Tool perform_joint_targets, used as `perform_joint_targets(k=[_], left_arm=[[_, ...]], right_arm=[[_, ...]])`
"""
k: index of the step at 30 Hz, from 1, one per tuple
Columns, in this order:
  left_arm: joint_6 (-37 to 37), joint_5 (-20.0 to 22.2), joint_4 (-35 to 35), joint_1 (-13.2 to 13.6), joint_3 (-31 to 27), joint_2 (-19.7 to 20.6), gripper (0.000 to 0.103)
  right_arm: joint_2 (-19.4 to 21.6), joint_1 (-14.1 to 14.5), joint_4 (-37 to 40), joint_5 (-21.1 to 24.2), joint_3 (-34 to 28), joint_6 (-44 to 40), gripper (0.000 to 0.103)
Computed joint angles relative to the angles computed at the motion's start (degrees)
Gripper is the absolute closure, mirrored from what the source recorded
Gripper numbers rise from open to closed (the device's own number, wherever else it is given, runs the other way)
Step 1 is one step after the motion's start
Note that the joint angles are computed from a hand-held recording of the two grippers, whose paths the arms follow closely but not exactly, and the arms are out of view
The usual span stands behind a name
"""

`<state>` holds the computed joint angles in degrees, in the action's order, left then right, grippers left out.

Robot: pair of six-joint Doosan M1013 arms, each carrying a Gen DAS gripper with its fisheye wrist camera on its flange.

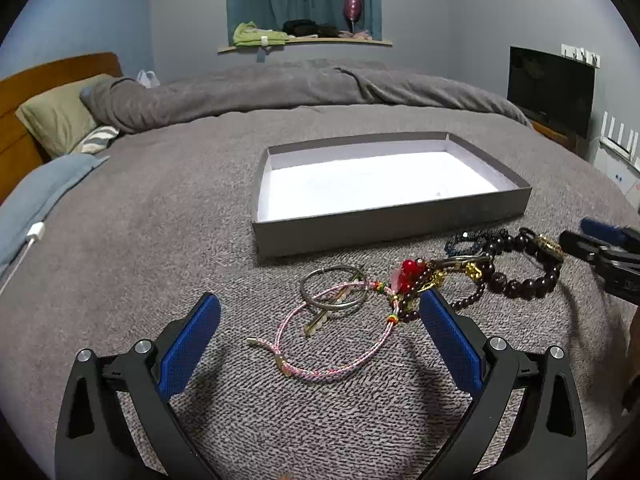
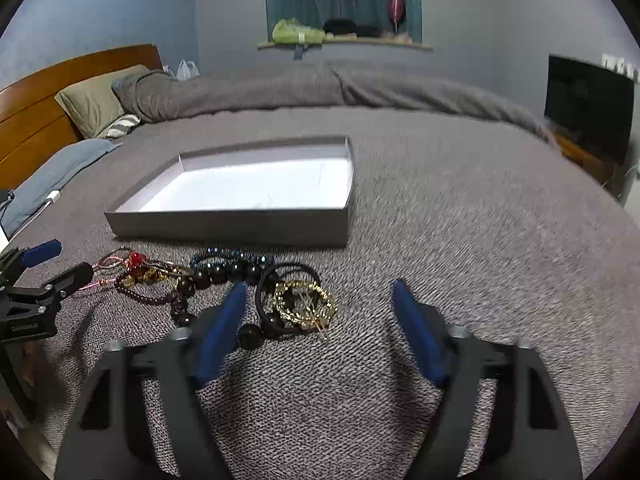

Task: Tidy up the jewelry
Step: 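Close the right tool on the gold wreath brooch while the left tool grasps the silver wire bangle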

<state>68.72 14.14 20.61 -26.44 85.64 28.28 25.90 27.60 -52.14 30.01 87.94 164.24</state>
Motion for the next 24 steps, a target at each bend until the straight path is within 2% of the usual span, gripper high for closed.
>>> perform_joint_targets(k=[6,8,10,14,16,19,24], left_arm=[[7.3,0.6,-6.9,0.2,-0.4,0.2,0.004],[7.5,0.4,-6.7,0.1,-0.3,0.2,0.004],[6.7,0.5,-5.8,0.0,-0.4,0.2,0.004],[8.0,0.9,-7.3,0.1,-0.6,0.4,0.004],[8.5,0.8,-7.8,0.2,-0.6,0.4,0.004],[9.7,0.9,-8.9,0.2,-0.7,0.4,0.004],[9.4,0.7,-8.7,0.3,-0.5,0.4,0.004]], right_arm=[[0.5,-1.3,9.1,-2.0,-0.7,-6.9,0.048],[0.7,-1.4,9.8,-1.9,-1.0,-7.6,0.050],[0.9,-1.6,11.5,-1.9,-1.3,-9.2,0.056],[1.1,-1.7,13.6,-2.0,-1.7,-11.6,0.058],[1.2,-2.1,17.9,-2.8,-1.7,-14.7,0.058],[1.2,-2.0,16.4,-3.1,-1.6,-13.5,0.062],[0.4,-1.7,11.5,-3.9,-0.5,-8.9,0.062]])
